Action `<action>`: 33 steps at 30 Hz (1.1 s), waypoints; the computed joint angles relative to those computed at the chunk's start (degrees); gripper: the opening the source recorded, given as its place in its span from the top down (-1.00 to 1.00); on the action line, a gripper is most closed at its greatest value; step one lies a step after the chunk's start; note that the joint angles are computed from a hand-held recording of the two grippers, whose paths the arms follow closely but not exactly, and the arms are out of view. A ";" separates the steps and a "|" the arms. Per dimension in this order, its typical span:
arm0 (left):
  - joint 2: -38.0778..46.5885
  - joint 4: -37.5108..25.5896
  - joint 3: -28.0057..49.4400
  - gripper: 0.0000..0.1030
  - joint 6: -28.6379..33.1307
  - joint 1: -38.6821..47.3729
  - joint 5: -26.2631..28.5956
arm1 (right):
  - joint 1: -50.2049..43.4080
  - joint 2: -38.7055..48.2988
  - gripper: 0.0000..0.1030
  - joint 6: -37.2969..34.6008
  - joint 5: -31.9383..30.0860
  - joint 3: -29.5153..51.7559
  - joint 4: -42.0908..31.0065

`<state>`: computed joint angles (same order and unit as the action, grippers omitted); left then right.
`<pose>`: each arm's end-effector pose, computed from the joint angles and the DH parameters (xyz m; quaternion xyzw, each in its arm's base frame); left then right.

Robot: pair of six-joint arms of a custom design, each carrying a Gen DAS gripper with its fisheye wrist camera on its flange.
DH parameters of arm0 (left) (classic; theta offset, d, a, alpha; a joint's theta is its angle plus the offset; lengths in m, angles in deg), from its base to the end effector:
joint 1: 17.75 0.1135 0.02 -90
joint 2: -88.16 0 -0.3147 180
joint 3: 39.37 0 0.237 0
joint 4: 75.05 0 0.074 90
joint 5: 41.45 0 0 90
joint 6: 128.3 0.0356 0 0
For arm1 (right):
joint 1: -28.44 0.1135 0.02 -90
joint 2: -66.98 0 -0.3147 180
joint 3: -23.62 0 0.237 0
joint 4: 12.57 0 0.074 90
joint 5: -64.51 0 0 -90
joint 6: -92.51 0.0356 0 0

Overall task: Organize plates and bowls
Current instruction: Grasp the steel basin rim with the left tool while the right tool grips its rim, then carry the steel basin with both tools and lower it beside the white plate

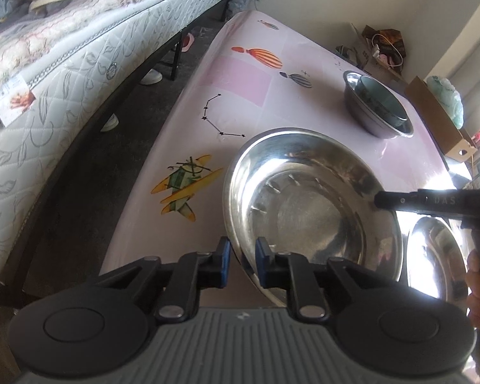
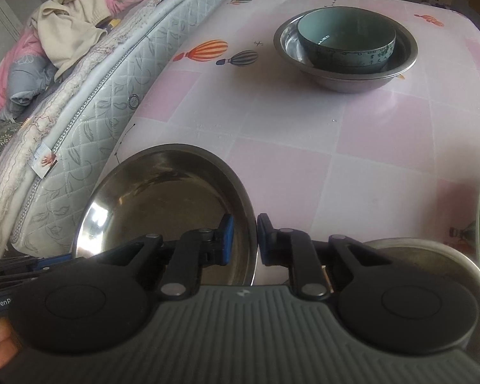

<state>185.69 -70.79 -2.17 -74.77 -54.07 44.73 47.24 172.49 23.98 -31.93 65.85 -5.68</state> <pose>0.1945 -0.1401 0.1287 -0.0110 0.9559 -0.1474 0.2537 0.2555 0.0912 0.1140 0.0060 0.9559 0.1499 0.2525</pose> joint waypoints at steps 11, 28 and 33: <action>1.02 1.93 -0.54 0.73 -0.15 0.00 -0.30 | 0.06 2.12 0.81 0.81 -0.06 1.39 -0.09; 2.59 0.73 0.94 0.70 2.41 1.17 -1.10 | 0.15 4.51 0.84 1.20 -2.03 3.06 1.12; 3.92 0.54 1.63 0.68 2.57 0.35 -1.80 | 0.68 5.91 0.83 1.76 -1.92 3.12 1.88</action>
<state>189.61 -70.25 -0.54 -72.20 -53.71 42.93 47.92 178.39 25.74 -33.85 68.97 -3.80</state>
